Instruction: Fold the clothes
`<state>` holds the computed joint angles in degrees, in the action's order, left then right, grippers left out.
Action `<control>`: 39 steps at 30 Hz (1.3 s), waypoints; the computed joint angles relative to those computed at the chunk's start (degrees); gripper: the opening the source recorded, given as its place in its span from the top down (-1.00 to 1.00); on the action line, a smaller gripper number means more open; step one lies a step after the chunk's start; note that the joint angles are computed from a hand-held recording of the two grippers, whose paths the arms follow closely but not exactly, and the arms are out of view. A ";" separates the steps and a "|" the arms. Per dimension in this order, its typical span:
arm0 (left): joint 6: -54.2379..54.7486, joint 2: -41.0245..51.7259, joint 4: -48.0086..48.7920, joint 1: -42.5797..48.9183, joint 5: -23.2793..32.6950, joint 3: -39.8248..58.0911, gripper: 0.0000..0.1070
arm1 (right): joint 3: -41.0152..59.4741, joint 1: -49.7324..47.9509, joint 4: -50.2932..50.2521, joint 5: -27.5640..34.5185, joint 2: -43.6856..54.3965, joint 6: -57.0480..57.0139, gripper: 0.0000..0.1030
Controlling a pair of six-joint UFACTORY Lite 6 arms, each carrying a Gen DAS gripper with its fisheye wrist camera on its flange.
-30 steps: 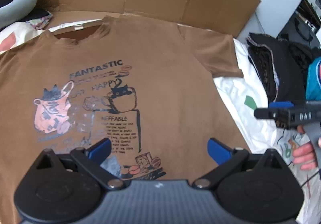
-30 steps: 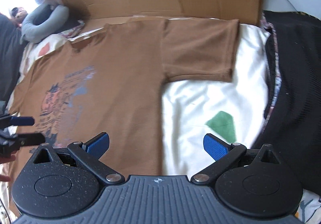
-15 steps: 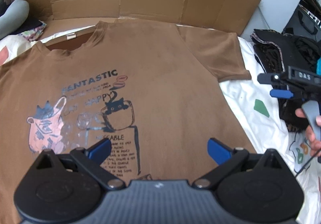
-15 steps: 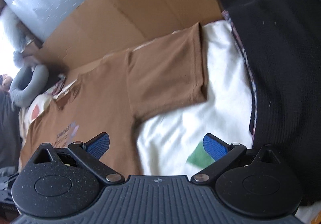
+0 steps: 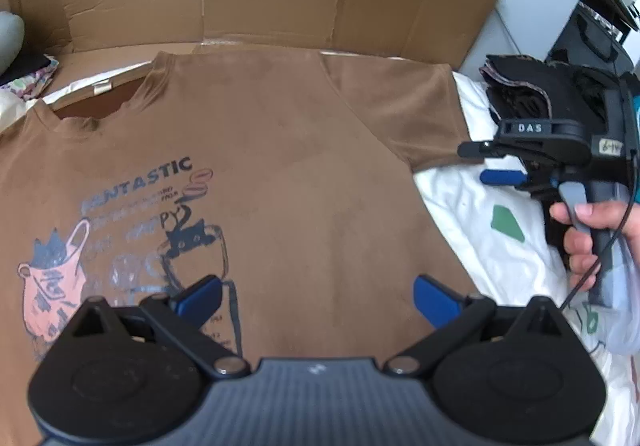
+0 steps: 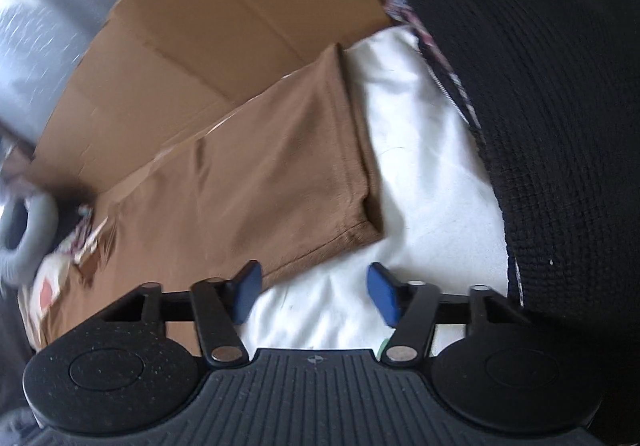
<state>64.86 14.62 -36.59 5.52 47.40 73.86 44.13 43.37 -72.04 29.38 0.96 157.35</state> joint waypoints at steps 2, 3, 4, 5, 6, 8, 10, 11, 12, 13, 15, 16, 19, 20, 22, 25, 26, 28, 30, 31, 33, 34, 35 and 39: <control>-0.42 0.64 -0.25 -0.68 -1.12 0.39 -0.92 | -0.13 -0.43 -1.67 0.07 0.68 3.69 -0.01; -0.62 0.96 -0.38 -0.99 -1.76 0.56 -0.92 | -0.06 -0.52 -2.41 0.17 1.08 5.18 -0.01; -0.81 1.29 -0.50 -1.30 -2.41 0.73 -0.92 | 0.02 -0.62 -3.15 0.27 1.49 6.65 0.00; -1.07 1.64 -0.60 -1.60 -3.04 0.93 -0.92 | 0.10 -0.87 -3.42 0.34 1.80 7.63 0.03; -1.55 2.10 -0.64 -1.87 -3.64 1.19 -0.92 | 0.23 -1.00 -3.44 0.63 2.15 8.58 0.05; -2.79 3.17 -0.52 -2.39 -4.57 1.90 -0.92 | 0.49 -1.31 -2.55 1.05 2.80 10.37 0.23; -3.89 4.41 -0.44 -2.74 -5.04 2.87 -0.92 | 0.50 -2.02 -2.18 0.87 3.22 12.15 0.36; -4.33 5.00 -0.43 -2.86 -5.14 3.39 -0.92 | 0.33 -2.36 -2.91 0.71 3.35 13.67 0.35; -4.56 5.39 -0.43 -2.94 -5.16 3.81 -0.92 | 0.51 -2.73 -3.22 0.51 3.62 13.93 0.35; -4.35 5.57 -0.65 -2.98 -5.23 3.97 -0.92 | 0.91 -2.95 -3.09 0.57 3.96 13.78 0.36; -3.95 5.96 -1.06 -3.05 -5.38 4.29 -0.92 | 1.72 -3.32 -2.88 0.78 4.68 13.86 0.35; -3.94 6.18 -1.09 -3.15 -5.53 4.42 -0.92 | 2.02 -3.41 -2.91 0.97 5.08 14.49 0.35; -4.34 7.20 -1.03 -3.58 -6.07 5.23 -0.92 | 3.25 -3.43 -1.75 1.68 6.39 15.22 0.42; -4.56 7.68 -1.04 -3.84 -6.36 5.67 -0.92 | 3.77 -3.40 -1.15 1.92 6.82 14.90 0.43; -4.99 8.66 -1.05 -4.34 -6.91 6.56 -0.92 | 4.55 -3.42 -0.37 2.23 7.39 14.04 0.67; -5.74 10.99 -1.28 -5.13 -6.38 9.00 -0.91 | 4.92 -3.62 -0.27 2.60 7.52 13.36 0.85; -6.02 11.81 -1.37 -5.42 -6.06 9.89 -0.90 | 4.91 -3.73 -0.52 2.74 7.36 13.09 0.86; -6.33 13.12 -1.77 -6.21 -5.44 11.20 -0.86 | 4.89 -3.96 -1.03 3.00 7.04 12.55 0.89; -6.05 14.31 -2.35 -7.13 -5.03 12.24 -0.73 | 5.19 -3.67 -1.31 3.82 6.62 11.97 0.90; -5.41 14.86 -3.05 -7.58 -4.91 12.67 -0.69 | 5.41 -3.53 -1.52 4.24 6.46 11.69 0.90; -3.41 15.80 -5.23 -8.27 -4.66 13.31 -0.51 | 6.12 -3.53 -1.86 4.81 6.27 10.70 0.90; -2.87 15.93 -5.79 -8.86 -5.36 13.18 -0.46 | 6.48 -3.54 -2.05 5.07 6.19 10.21 0.90; -2.31 16.12 -6.38 -9.42 -5.88 13.13 -0.33 | 6.87 -3.57 -2.24 5.21 6.22 9.86 0.90; 0.54 16.60 -9.66 -11.04 -6.77 12.61 0.32 | 8.50 -3.57 -2.91 5.55 6.83 8.92 0.90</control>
